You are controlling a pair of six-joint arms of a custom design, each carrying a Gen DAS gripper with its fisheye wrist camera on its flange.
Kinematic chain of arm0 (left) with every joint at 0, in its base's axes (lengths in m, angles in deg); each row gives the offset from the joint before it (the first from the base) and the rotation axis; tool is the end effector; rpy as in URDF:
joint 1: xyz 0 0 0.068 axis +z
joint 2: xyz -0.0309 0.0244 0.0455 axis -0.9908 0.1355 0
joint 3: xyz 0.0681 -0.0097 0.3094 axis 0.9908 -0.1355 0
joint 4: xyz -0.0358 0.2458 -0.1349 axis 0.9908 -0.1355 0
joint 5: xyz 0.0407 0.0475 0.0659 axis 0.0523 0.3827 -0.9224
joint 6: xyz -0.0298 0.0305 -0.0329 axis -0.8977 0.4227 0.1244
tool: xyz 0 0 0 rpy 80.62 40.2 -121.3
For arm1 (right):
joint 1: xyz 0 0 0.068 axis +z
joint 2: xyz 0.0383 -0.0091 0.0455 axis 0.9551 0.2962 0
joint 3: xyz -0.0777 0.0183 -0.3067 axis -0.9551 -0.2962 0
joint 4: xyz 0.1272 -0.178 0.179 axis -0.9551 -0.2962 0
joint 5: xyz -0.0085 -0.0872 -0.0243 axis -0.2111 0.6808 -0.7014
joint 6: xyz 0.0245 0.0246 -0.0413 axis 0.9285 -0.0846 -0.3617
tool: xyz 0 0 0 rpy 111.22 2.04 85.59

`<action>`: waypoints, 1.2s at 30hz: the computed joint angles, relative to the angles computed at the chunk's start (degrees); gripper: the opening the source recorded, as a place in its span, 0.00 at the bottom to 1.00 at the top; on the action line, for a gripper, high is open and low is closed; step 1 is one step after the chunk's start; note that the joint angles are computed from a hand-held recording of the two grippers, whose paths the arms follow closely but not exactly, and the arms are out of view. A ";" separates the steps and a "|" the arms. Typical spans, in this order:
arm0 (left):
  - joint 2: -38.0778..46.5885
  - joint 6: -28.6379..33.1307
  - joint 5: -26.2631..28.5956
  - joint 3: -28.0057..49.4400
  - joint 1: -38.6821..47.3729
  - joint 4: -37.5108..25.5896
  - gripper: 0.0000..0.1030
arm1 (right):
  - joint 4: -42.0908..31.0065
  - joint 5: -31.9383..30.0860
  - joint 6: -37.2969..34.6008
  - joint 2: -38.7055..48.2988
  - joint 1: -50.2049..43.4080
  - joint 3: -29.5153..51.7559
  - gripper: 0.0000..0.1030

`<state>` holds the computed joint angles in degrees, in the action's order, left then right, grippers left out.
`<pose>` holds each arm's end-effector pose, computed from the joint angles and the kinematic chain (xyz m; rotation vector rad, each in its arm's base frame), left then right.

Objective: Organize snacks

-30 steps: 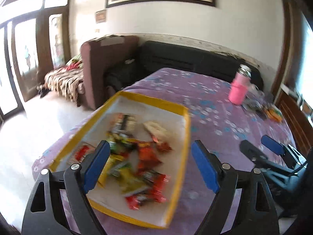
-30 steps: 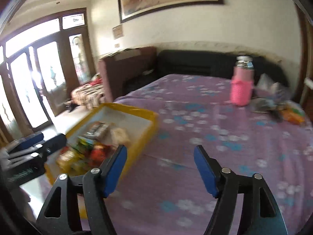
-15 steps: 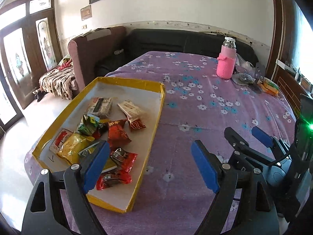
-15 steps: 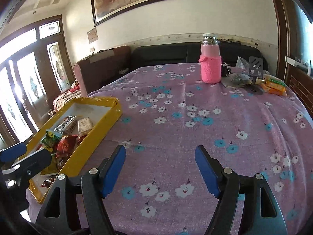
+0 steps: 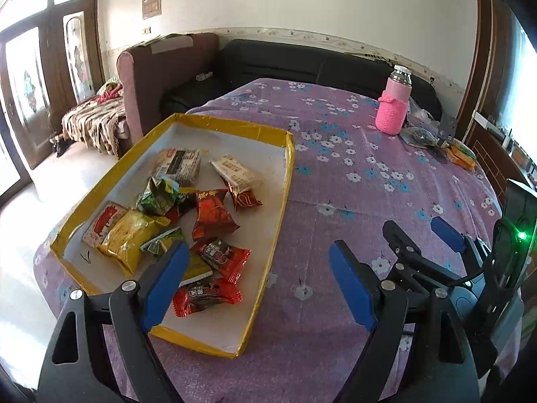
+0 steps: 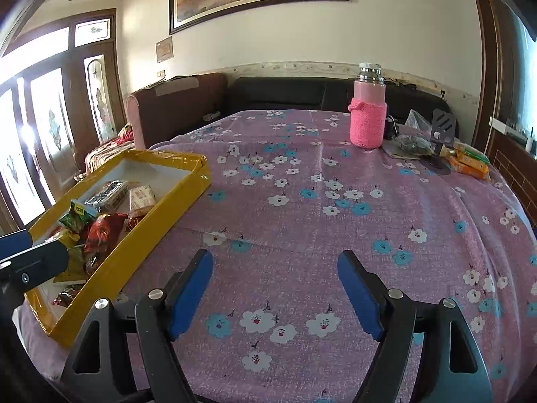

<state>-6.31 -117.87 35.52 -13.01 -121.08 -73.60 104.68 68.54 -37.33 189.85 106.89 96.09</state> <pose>0.2171 -0.1483 0.1724 -0.3773 2.2971 0.0889 0.3072 0.2013 0.1279 -0.3798 2.1438 0.2630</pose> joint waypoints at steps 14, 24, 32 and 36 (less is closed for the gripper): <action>-8.61 0.83 2.33 -6.54 2.69 1.88 0.84 | -2.00 1.38 0.69 0.72 -0.10 1.30 0.80; -12.74 1.41 2.55 -10.04 4.03 2.69 0.84 | -7.41 -1.77 3.83 -4.04 2.01 0.69 0.80; -13.34 1.83 3.66 -11.21 5.17 3.95 0.84 | -8.47 -1.79 2.73 -6.44 7.18 -0.55 0.80; -13.09 2.10 4.33 -11.45 5.69 4.35 0.84 | -7.71 -1.02 2.03 -6.10 8.90 -0.92 0.80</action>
<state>-19.40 -115.77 39.85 -24.46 -115.40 -69.26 96.97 67.52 -35.30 183.75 115.79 95.17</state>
